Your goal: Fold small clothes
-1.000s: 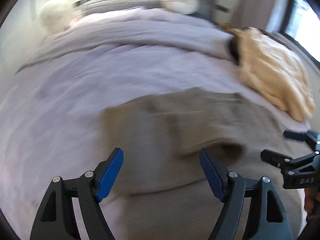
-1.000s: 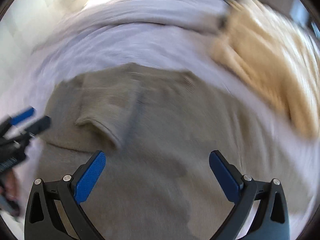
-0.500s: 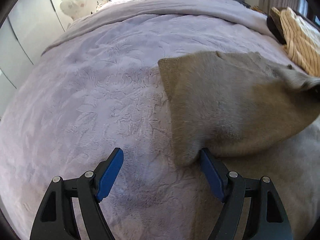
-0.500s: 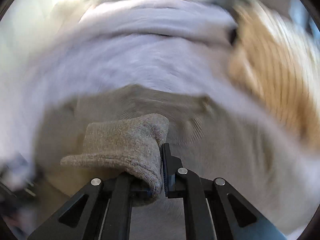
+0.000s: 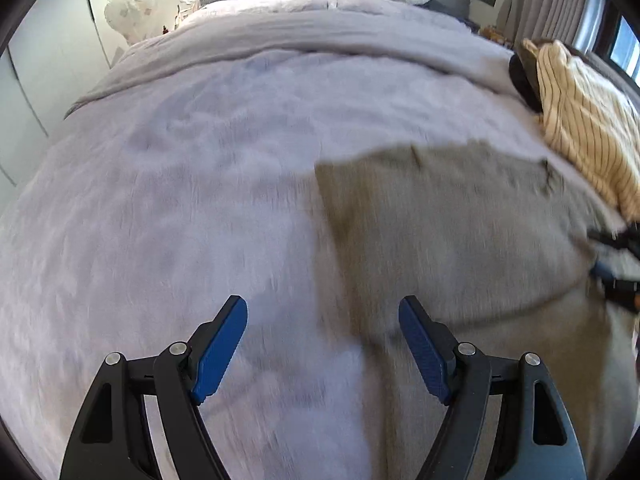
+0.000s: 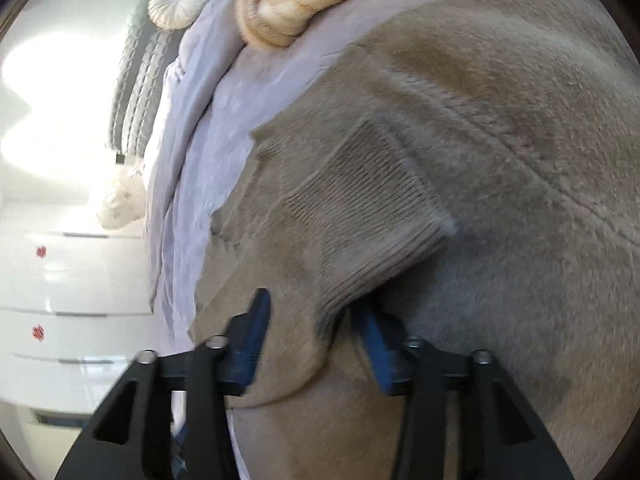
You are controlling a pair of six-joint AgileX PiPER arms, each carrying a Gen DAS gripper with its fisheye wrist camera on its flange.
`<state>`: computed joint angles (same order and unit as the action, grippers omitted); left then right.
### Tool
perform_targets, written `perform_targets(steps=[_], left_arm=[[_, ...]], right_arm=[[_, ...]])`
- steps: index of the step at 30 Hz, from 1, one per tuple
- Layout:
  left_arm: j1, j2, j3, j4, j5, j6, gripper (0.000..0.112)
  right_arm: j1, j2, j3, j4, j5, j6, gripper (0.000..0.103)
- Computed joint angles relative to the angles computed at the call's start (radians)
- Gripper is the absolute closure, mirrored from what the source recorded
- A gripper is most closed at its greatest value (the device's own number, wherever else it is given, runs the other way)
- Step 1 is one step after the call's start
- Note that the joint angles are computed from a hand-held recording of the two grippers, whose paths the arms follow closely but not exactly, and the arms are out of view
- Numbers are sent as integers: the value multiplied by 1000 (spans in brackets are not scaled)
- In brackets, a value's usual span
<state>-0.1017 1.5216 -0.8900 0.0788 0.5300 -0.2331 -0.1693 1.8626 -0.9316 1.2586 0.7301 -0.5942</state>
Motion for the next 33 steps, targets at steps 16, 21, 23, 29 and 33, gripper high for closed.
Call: perform_targets(steps=[16, 21, 23, 29, 33], left_arm=[[138, 455, -426, -465, 107, 366, 49], [136, 478, -464, -479, 141, 381, 38], [135, 490, -478, -493, 149, 406, 38], [142, 509, -502, -544, 168, 449, 38], [166, 508, -496, -585, 188, 493, 38]], right_arm=[[17, -33, -172, -452, -100, 205, 94], [-89, -23, -96, -349, -47, 240, 71], [-96, -66, -41, -241, -7, 162, 56], [167, 3, 79, 149, 200, -72, 55], [396, 137, 32, 387, 188, -134, 56]])
